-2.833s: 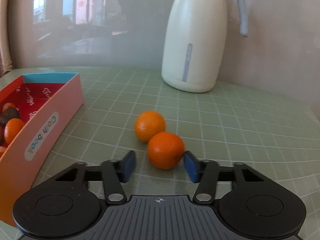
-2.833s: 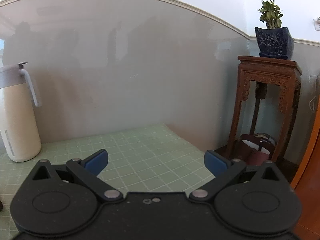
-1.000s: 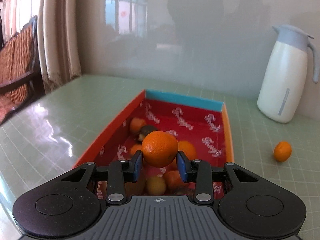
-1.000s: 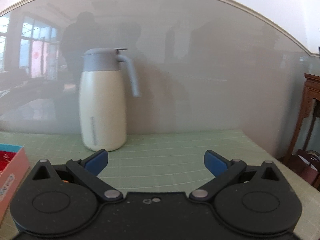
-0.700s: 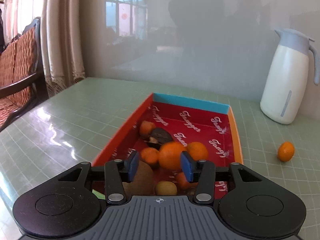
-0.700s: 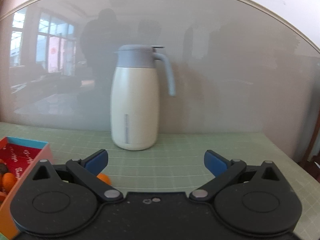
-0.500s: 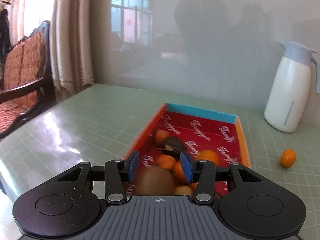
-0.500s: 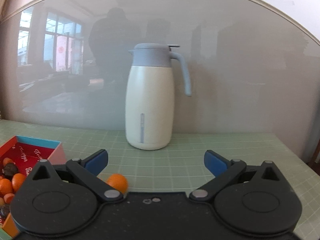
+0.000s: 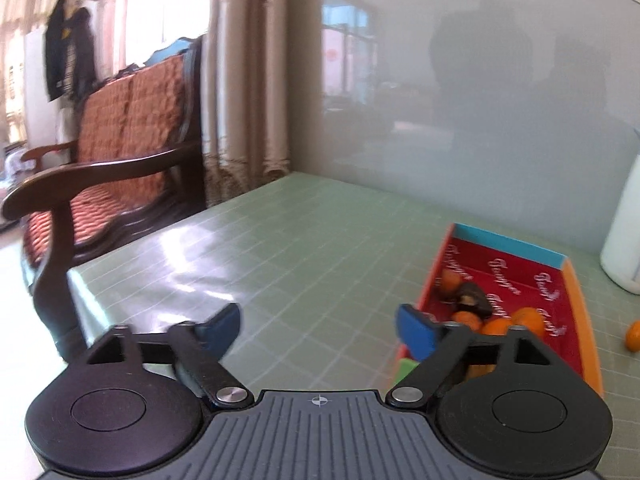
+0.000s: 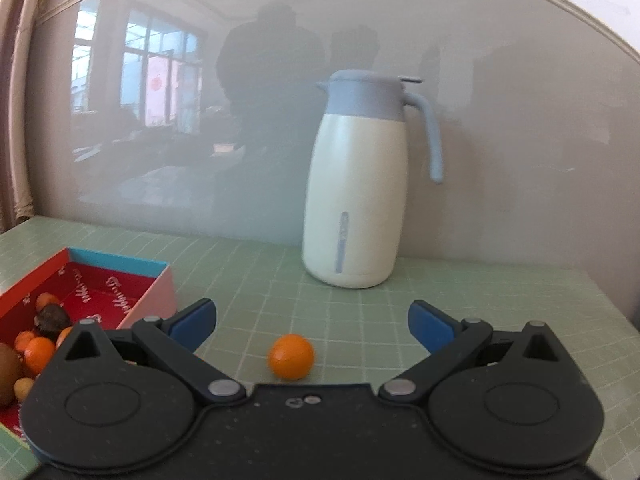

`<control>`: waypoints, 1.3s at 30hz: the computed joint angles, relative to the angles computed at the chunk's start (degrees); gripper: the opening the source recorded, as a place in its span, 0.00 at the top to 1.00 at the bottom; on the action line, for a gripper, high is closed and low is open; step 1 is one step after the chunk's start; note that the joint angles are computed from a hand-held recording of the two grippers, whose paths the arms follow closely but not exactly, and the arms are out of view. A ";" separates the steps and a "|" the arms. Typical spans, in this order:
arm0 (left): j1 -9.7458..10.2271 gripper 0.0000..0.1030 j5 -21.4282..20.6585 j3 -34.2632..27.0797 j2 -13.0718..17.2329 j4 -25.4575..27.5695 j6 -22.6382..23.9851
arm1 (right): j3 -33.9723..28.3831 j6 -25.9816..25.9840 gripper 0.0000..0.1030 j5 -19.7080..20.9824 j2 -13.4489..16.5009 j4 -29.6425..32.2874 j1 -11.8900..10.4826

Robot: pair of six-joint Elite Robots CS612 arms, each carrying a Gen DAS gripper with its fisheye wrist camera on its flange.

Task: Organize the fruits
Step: 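Move the right gripper to the remaining small tangerine, then grasp the small tangerine with the right gripper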

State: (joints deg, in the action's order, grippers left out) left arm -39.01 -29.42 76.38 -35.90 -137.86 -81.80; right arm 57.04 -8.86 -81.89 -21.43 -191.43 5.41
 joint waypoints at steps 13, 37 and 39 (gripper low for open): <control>0.17 0.10 0.63 3.77 -2.04 4.08 -9.30 | -3.80 -3.01 0.08 4.48 1.46 11.33 -0.12; 0.68 0.09 -1.25 6.06 -3.28 4.34 -13.86 | -14.52 0.27 0.63 4.06 5.93 27.83 -0.16; 0.69 0.09 -1.30 6.05 -3.28 4.38 -13.77 | -14.80 0.39 0.64 4.55 6.04 28.10 -0.22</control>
State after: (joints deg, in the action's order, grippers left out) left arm -38.33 -30.72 82.43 -39.19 -133.48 -95.58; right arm 42.24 -8.47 -77.33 -15.39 -163.34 5.19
